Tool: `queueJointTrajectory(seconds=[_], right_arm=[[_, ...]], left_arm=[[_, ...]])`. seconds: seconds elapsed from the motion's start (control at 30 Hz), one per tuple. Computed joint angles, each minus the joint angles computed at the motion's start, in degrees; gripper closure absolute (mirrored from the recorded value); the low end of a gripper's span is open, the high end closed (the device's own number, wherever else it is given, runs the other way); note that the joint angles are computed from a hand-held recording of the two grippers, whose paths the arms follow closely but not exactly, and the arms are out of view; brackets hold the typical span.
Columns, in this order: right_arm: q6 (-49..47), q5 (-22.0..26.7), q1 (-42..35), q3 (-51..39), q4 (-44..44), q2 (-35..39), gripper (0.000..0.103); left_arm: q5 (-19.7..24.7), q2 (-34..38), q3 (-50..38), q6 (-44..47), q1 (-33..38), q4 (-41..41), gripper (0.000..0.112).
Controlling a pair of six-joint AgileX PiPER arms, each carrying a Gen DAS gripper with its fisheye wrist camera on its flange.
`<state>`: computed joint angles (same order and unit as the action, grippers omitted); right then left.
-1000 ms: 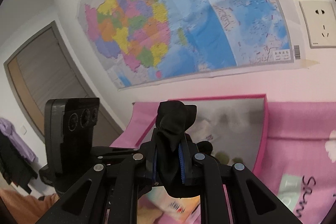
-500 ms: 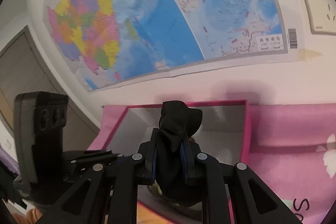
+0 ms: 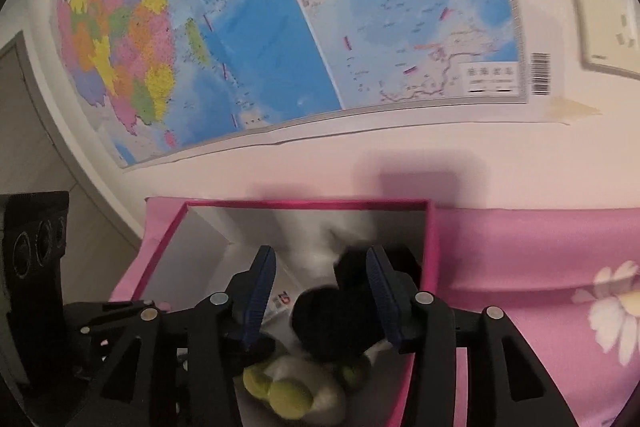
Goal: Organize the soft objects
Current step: 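Carry the black scrunchie into the pink box and release it, then grasp the beige teddy bear with the right gripper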
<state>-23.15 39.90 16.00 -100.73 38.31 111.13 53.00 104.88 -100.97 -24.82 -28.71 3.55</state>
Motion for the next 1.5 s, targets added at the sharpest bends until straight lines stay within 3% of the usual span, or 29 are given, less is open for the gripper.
queueJointTrajectory(seconds=[0.1, 0.23, 0.37, 0.43, 0.47, 0.63, 0.83, 1.03, 1.3, 1.5], right_arm=[[-4.07, -2.65, -0.24, 6.45, 2.35, -5.01, 0.052], [-10.21, -2.29, -1.25, 13.43, 8.19, -10.65, 0.050], [-19.37, 1.63, -3.52, 21.50, 17.27, -17.25, 0.049], [-22.05, 3.62, -4.19, 24.32, 20.18, -19.67, 0.049], [-23.05, 4.97, -4.61, 25.76, 21.23, -20.98, 0.049], [-27.42, 9.60, -5.18, 33.01, 24.70, -27.27, 0.048], [-29.81, 10.64, -3.16, 41.31, 25.50, -32.90, 0.047], [-30.05, 9.42, 1.70, 45.50, 25.26, -32.73, 0.047], [-27.99, 5.79, 8.74, 46.27, 24.82, -26.43, 0.047], [-27.16, 3.33, 11.60, 46.03, 24.89, -22.63, 0.047]], left_arm=[[-3.31, -4.67, 5.86, -0.16, -0.85, 1.64, 0.072], [-6.71, -11.86, 13.73, 0.80, -2.06, 2.70, 0.072], [-9.00, -19.69, 21.21, 2.21, -3.70, 2.99, 0.069], [-10.08, -23.65, 24.92, 2.22, -4.58, 3.79, 0.056], [-10.53, -26.06, 27.27, 0.27, -5.54, 5.77, 0.055], [-10.14, -34.29, 35.21, -5.61, -8.48, 11.32, 0.055], [-8.79, -42.38, 43.89, -13.35, -10.90, 16.47, 0.055], [-6.72, -47.03, 51.90, -14.59, -10.69, 14.57, 0.055], [-9.64, -49.78, 60.89, -8.08, -4.79, 3.53, 0.055], [-11.25, -49.73, 63.57, -5.47, -4.89, 0.15, 0.055]])
